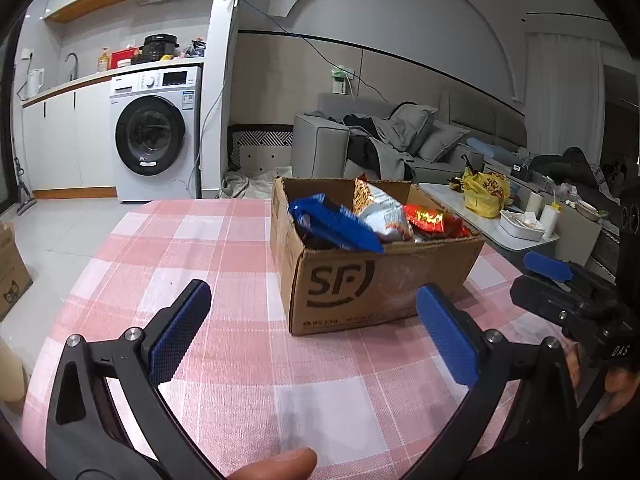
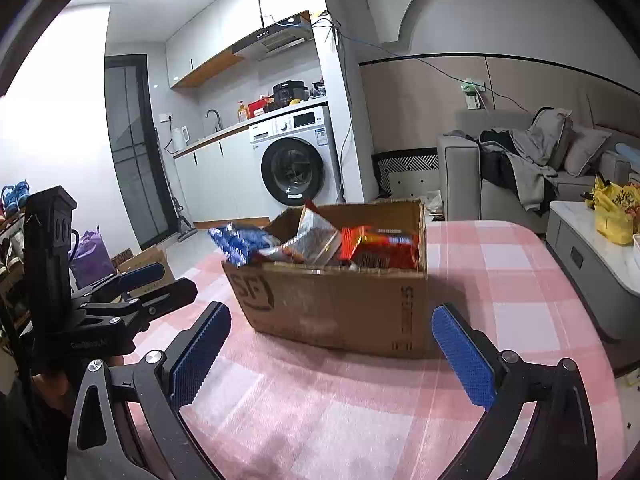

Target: Organize snacks

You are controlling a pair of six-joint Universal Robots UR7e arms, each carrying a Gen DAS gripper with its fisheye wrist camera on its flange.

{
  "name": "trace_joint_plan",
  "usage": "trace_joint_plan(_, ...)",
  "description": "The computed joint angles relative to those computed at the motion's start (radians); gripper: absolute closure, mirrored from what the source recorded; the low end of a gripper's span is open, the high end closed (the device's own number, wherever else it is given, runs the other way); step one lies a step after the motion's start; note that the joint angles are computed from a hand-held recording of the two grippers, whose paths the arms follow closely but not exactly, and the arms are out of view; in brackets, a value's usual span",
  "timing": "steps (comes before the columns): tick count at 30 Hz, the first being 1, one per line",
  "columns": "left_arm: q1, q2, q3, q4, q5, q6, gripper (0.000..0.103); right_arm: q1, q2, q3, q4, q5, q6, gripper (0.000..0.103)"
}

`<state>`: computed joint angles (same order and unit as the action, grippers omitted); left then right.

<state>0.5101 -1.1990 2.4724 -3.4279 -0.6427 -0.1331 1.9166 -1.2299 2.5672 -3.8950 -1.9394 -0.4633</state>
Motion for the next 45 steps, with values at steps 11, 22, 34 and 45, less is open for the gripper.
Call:
trace_joint_plan(11, -0.011, 0.079, 0.033, -0.171, 0.045, 0.043, 0.000, -0.030, 0.076, 0.037, -0.210, 0.019, -0.073, 0.000)
trace_joint_plan(22, -0.020, 0.093, 0.033, -0.192, 0.062, 0.057, 0.000, -0.043, 0.083, 0.046, -0.256, 0.024, -0.060, 0.000)
trace_joint_plan(34, -0.014, 0.097, 0.033, -0.205, 0.060, 0.056, 0.000, -0.039, 0.089, 0.045, -0.259, 0.018, -0.070, 0.000)
trace_joint_plan(45, -0.013, 0.105, 0.038, -0.222, 0.056, 0.065, 0.000, -0.040, 0.090, 0.046, -0.263, 0.021, -0.073, 0.000)
